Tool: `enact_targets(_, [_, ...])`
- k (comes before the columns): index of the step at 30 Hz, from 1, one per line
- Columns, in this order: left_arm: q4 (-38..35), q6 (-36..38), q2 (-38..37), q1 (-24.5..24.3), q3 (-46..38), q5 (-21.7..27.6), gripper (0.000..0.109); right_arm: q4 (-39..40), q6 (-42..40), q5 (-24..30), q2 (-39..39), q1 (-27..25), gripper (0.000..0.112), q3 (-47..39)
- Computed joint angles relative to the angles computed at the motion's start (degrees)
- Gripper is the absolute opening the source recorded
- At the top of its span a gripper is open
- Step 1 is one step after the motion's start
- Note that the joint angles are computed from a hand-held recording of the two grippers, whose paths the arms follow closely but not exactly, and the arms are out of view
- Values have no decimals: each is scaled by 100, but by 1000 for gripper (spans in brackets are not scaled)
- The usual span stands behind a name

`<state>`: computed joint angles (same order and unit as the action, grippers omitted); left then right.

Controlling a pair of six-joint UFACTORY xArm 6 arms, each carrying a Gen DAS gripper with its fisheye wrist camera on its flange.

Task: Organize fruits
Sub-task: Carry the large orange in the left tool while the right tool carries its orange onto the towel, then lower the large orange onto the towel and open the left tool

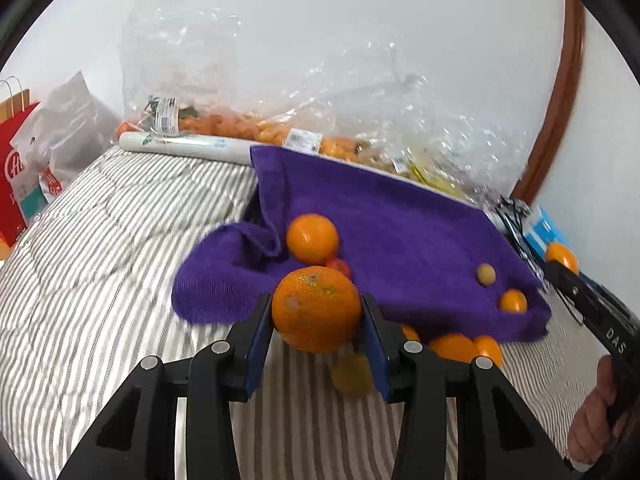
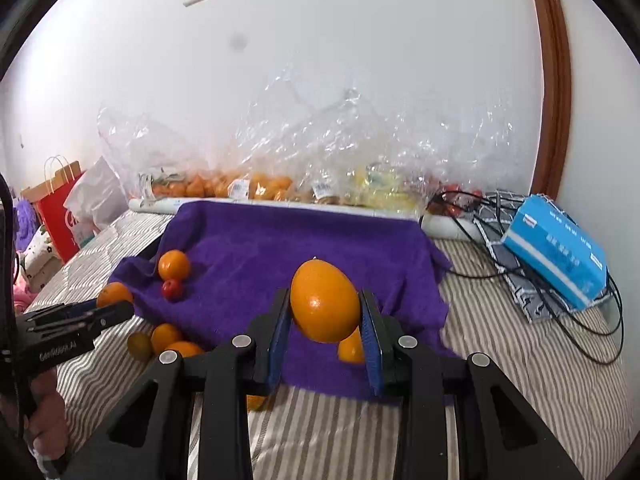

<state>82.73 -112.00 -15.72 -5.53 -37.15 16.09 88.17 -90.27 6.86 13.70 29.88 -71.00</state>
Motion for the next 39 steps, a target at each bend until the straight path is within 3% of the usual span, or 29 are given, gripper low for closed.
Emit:
enact_targets(7, [725, -256, 529, 16, -651, 48, 40, -458, 549, 205, 424, -124, 33, -325])
enact_targets(9, [799, -199, 708, 41, -833, -83, 40, -970, 980, 152, 512, -116, 33, -338])
enact_targets(12, [830, -144, 889, 162, -974, -466, 40, -1089, 1016, 201, 578, -112, 33, -381])
enact_targets(15, [1521, -1066, 832, 398, -935, -818, 40, -1532, 1480, 273, 672, -106, 33, -421])
enact_targets(17, [1373, -976, 757, 535, -817, -963, 38, -1663, 1543, 283, 701, -74, 33, -409])
enact_targets(20, [1723, -1337, 650, 632, -776, -1124, 38, -1816, 1598, 187, 720, -1, 33, -362])
enact_targets(24, [1840, -1332, 375, 695, -591, -1256, 41, -1537, 1270, 213, 667, 23, 33, -325])
enact_targets(31, [315, 119, -400, 759, 444, -1190, 45, -1604, 1378, 224, 627, 8, 33, -268])
enact_targets(33, [289, 205, -557, 735, 599, -1125, 47, -1593, 1350, 219, 623, 22, 33, -263])
enact_targets(39, [-555, 870, -1032, 258, 934, 97, 50, -1456, 1197, 236, 576, 47, 33, -216])
